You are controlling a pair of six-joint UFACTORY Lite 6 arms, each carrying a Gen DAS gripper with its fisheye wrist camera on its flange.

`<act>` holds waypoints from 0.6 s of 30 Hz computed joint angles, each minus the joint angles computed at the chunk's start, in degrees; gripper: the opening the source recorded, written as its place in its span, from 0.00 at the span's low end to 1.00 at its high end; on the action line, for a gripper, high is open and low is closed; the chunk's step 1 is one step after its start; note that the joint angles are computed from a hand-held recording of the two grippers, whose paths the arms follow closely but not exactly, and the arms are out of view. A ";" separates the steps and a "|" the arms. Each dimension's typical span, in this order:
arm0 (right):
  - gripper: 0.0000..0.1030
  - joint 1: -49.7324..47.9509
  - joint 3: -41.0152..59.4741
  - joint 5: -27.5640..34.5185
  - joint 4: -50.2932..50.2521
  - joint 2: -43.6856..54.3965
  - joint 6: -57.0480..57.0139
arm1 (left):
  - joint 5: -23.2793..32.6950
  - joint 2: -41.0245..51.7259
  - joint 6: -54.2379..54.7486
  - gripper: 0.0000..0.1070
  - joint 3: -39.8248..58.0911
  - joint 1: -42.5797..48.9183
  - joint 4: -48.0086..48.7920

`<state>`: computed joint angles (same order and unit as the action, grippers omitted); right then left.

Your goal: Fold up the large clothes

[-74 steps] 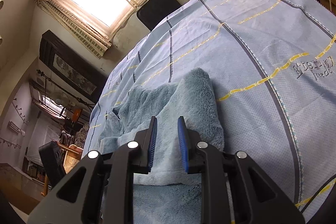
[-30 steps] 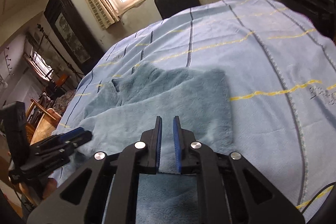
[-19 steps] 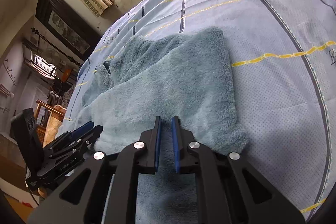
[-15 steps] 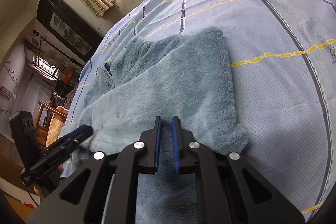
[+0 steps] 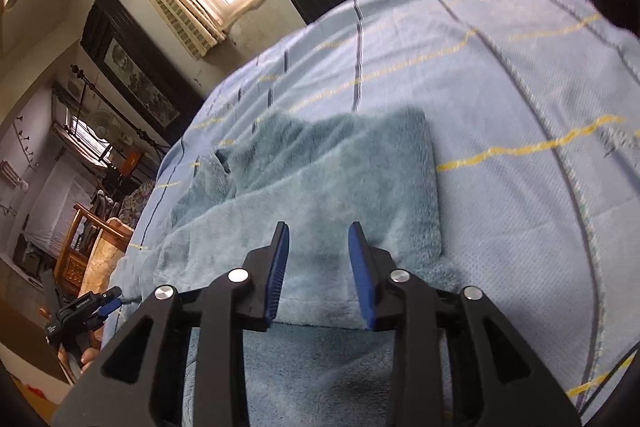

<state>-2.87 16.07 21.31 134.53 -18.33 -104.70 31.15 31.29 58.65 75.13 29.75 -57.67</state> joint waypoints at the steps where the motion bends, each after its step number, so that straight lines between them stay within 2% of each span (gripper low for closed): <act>1: 0.33 0.92 -0.31 -1.15 2.07 -1.44 -1.80 | 0.92 1.09 0.40 0.42 0.94 0.85 -0.87; 4: 0.35 2.77 -0.73 -3.36 7.10 -3.58 -6.44 | 1.08 2.83 -0.67 0.42 3.33 1.24 -1.96; 7: 0.35 2.30 -0.44 -2.66 6.36 -2.18 -5.88 | -0.68 4.20 -3.99 0.45 5.58 -0.61 -0.74; 11: 0.35 1.25 -0.20 -0.30 4.62 0.74 -3.75 | -1.70 4.95 -4.72 0.53 6.04 -0.74 -2.45; 13: 0.35 0.31 -0.14 0.66 2.96 1.52 -2.35 | -2.18 4.95 -5.05 0.53 6.06 -0.89 -2.58; 14: 0.35 0.10 -0.27 0.95 2.81 1.64 -2.14 | -2.56 5.03 -4.73 0.49 6.17 -1.17 -2.48; 15: 0.36 0.05 -0.30 1.03 2.81 1.67 -2.02 | -2.62 5.23 -3.99 0.26 6.33 -1.27 -2.67; 16: 0.35 0.15 -0.42 1.06 3.19 1.62 -2.23 | -1.59 5.96 -3.52 0.15 7.32 -1.41 -1.94; 18: 0.35 0.07 -0.45 1.08 3.74 1.64 -2.71 | -2.07 5.23 -2.61 0.12 6.74 -1.86 -1.66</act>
<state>-2.80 15.62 22.39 138.27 -16.70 -107.41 29.08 36.52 56.04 81.86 27.89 -59.34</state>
